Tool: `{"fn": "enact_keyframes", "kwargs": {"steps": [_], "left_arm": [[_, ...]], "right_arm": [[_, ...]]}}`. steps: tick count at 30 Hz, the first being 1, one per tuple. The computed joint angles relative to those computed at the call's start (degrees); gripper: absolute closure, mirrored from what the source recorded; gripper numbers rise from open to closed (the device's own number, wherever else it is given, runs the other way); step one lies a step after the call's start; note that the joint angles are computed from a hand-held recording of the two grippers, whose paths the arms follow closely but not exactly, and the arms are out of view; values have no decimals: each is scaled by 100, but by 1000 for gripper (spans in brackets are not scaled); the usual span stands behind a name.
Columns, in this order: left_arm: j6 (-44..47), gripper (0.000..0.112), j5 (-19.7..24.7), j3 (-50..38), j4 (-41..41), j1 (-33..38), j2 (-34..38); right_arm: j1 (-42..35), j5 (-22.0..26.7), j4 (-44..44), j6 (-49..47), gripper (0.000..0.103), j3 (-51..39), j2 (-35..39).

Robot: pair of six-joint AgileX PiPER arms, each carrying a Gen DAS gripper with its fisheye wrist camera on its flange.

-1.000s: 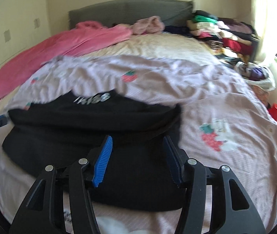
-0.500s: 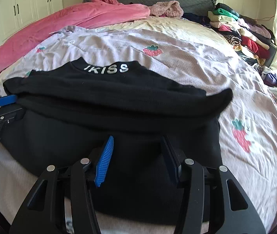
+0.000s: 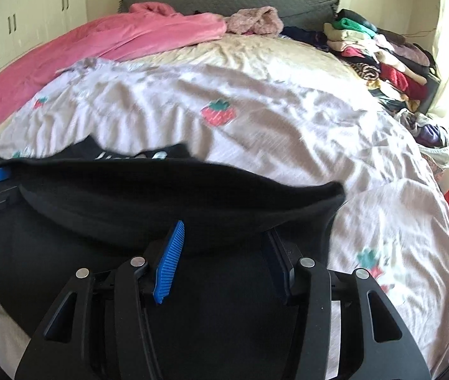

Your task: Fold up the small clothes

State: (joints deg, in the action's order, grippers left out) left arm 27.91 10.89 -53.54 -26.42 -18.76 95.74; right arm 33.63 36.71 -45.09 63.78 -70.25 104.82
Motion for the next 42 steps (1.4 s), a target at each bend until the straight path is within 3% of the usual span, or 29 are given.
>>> {"fn": "enact_keyframes", "kwargs": {"steps": [3, 7, 10, 13, 16, 25, 31, 38, 42], "left_arm": [[-175, 46, 28, -208, 7, 179, 22], [264, 46, 170, -286, -565, 475, -81], [1237, 46, 331, -120, -1620, 770, -306], [1452, 44, 331, 122, -1851, 949, -543], [2045, 44, 579, 356, -2483, 1273, -680], [3047, 44, 1522, 967, -3373, 1747, -781], [2201, 44, 874, 1259, -2439, 1136, -919], [1690, 44, 741, 1378, -2086, 851, -1049], [1301, 51, 779, 1344, -1751, 783, -1080]], "right_arm": [[-79, -18, -177, 245, 53, 121, -173], [-76, 29, -554, 809, 53, 451, -503], [-93, 12, -677, 1037, 52, 713, -744], [-68, 26, -708, 1168, 49, 987, -946], [-20, 0, -720, 1292, 48, 1257, -1067], [-75, -457, -653, 1759, 48, 1887, -1247], [-75, -735, -782, 2079, 46, 2160, -1419], [-5, -871, -905, 2348, 46, 2396, -1554], [-28, -966, -866, 2368, 46, 2472, -1570]]}}
